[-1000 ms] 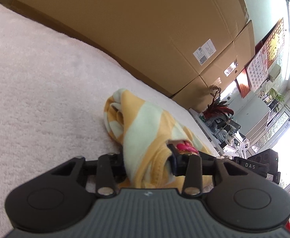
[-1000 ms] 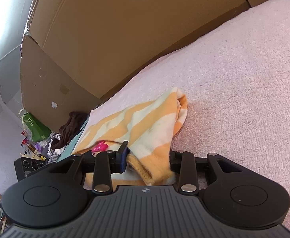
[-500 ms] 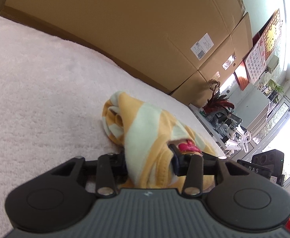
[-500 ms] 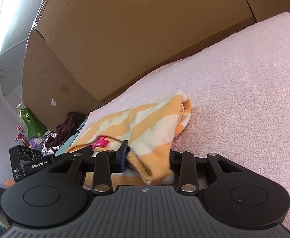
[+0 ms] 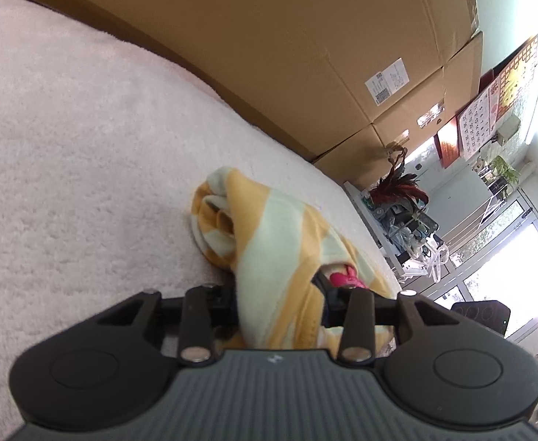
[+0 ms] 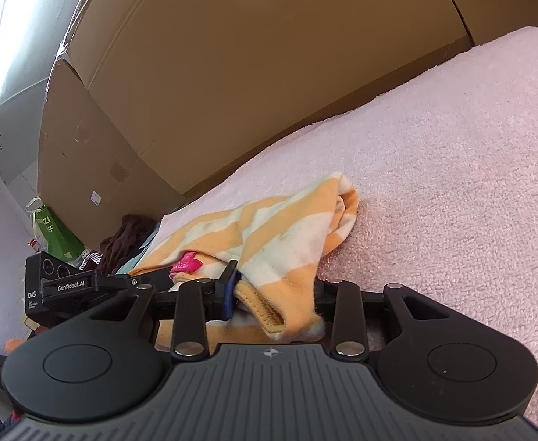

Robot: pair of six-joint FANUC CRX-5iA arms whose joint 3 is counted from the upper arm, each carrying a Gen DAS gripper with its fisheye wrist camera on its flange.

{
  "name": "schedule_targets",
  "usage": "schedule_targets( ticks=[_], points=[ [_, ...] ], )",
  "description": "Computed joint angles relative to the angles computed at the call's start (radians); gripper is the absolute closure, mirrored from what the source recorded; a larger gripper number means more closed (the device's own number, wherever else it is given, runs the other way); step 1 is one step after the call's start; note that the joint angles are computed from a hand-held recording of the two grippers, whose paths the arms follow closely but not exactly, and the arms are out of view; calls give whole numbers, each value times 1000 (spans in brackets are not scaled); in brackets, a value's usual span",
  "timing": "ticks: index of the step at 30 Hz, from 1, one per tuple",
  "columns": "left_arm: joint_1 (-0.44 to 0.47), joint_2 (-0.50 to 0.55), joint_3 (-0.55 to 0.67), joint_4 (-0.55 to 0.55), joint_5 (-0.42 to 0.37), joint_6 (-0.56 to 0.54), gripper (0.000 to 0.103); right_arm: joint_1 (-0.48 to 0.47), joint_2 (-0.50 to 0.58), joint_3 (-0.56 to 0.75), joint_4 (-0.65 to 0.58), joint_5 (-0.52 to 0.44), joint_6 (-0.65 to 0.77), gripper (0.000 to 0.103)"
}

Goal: Fold clothes

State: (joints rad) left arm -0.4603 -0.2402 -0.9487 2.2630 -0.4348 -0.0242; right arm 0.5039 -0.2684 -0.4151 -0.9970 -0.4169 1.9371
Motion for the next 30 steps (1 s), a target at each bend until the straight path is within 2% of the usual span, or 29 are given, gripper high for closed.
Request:
schedule_targets(
  ticks=[2, 5, 8, 12, 17, 20, 25, 28, 30],
  points=[
    [-21, -7, 2, 28, 23, -29, 65, 4, 3, 5, 18, -3, -30, 69],
    [-19, -9, 5, 37, 18, -5, 72, 9, 8, 17, 60, -21, -118, 68],
    [-12, -23, 17, 11, 50, 8, 73, 10, 17, 47, 98, -52, -189, 69],
    [77, -46, 33, -151, 66, 108, 73, 46, 63, 119, 174, -68, -226, 69],
    [219, -88, 57, -333, 114, 183, 73, 24, 210, 285, 30, -136, -121, 69],
    [302, -82, 78, -413, 135, 205, 73, 55, 307, 381, 20, -125, -115, 69],
    [346, -42, 104, -303, 189, 73, 72, 130, 445, 510, 75, -63, -134, 69],
    [329, -5, 133, -146, 238, -66, 72, 170, 501, 563, 134, -37, -146, 69],
    [361, 25, 141, -136, 218, -76, 72, 200, 529, 584, 183, -12, -163, 69]
  ],
)
